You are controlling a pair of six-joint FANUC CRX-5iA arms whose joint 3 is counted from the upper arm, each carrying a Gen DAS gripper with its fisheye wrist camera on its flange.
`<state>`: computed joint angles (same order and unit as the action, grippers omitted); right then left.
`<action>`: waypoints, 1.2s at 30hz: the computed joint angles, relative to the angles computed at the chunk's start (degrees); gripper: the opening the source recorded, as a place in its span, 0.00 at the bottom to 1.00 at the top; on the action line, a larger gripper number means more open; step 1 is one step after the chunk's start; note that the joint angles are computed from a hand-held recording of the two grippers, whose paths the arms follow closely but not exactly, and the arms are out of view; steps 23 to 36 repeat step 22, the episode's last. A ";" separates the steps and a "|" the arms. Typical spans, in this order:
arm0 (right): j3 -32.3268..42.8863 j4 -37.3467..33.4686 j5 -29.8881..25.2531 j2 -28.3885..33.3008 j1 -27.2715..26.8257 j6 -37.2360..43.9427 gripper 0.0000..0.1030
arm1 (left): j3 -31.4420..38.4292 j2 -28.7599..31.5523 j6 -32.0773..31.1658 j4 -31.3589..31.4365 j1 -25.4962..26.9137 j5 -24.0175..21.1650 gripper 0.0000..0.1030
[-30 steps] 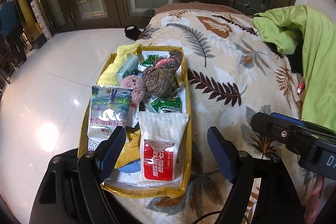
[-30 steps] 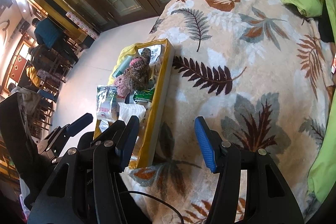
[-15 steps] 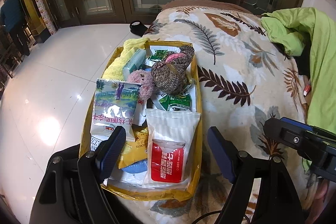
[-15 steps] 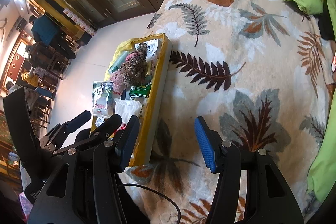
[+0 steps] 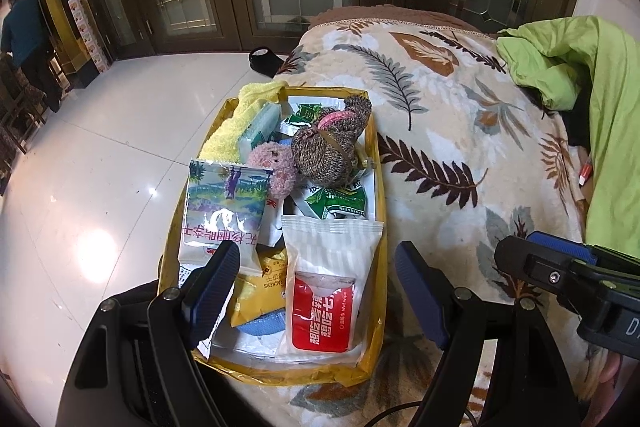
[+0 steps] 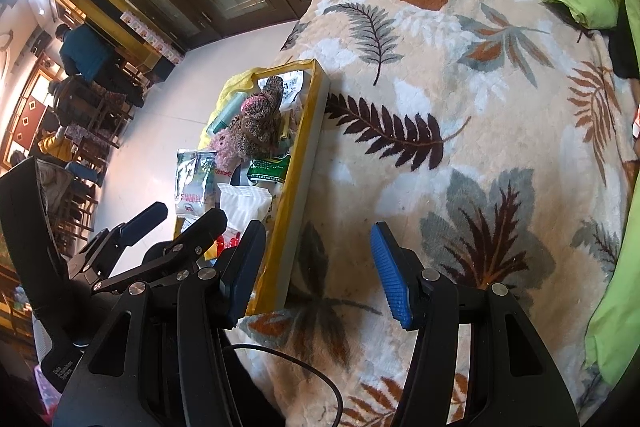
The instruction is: Organize soft objects
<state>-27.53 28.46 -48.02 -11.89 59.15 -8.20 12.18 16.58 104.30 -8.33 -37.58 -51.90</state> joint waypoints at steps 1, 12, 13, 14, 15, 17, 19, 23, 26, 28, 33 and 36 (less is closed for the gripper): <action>0.00 -0.07 -0.02 0.00 0.00 0.03 0.54 | -0.03 -0.04 0.02 -0.11 0.01 0.01 0.78; 0.13 -1.00 -0.14 0.25 -0.05 0.26 0.54 | -2.67 -1.53 -0.36 0.25 0.43 4.50 0.78; 0.19 -1.07 -0.17 0.27 -0.07 0.31 0.54 | -2.88 -1.61 -0.37 0.56 0.56 4.79 0.78; 0.19 -1.07 -0.17 0.27 -0.07 0.31 0.54 | -2.89 -1.60 -0.34 0.57 0.60 4.78 0.78; 0.13 -1.07 -0.20 0.25 -0.04 0.26 0.54 | -2.73 -1.54 -0.13 0.28 0.56 4.53 0.78; 0.02 -0.92 -0.20 0.19 -0.02 0.02 0.54 | -2.94 -1.61 -0.27 1.00 0.76 4.52 0.78; -0.14 -0.86 -0.08 0.12 -0.04 -0.10 0.54 | -2.56 -1.70 0.16 -0.29 0.22 4.25 0.78; -0.50 -0.32 -0.05 -0.22 0.10 -0.67 0.54 | -2.22 -1.81 -0.02 -1.13 -0.44 4.08 0.78; -0.50 -0.32 -0.05 -0.22 0.10 -0.67 0.54 | -2.22 -1.81 -0.02 -1.13 -0.44 4.08 0.78; -0.50 -0.32 -0.05 -0.22 0.10 -0.67 0.54 | -2.22 -1.81 -0.02 -1.13 -0.44 4.08 0.78; -0.50 -0.32 -0.05 -0.22 0.10 -0.67 0.54 | -2.22 -1.81 -0.02 -1.13 -0.44 4.08 0.78; -0.50 -0.32 -0.05 -0.22 0.10 -0.67 0.54 | -2.22 -1.81 -0.02 -1.13 -0.44 4.08 0.78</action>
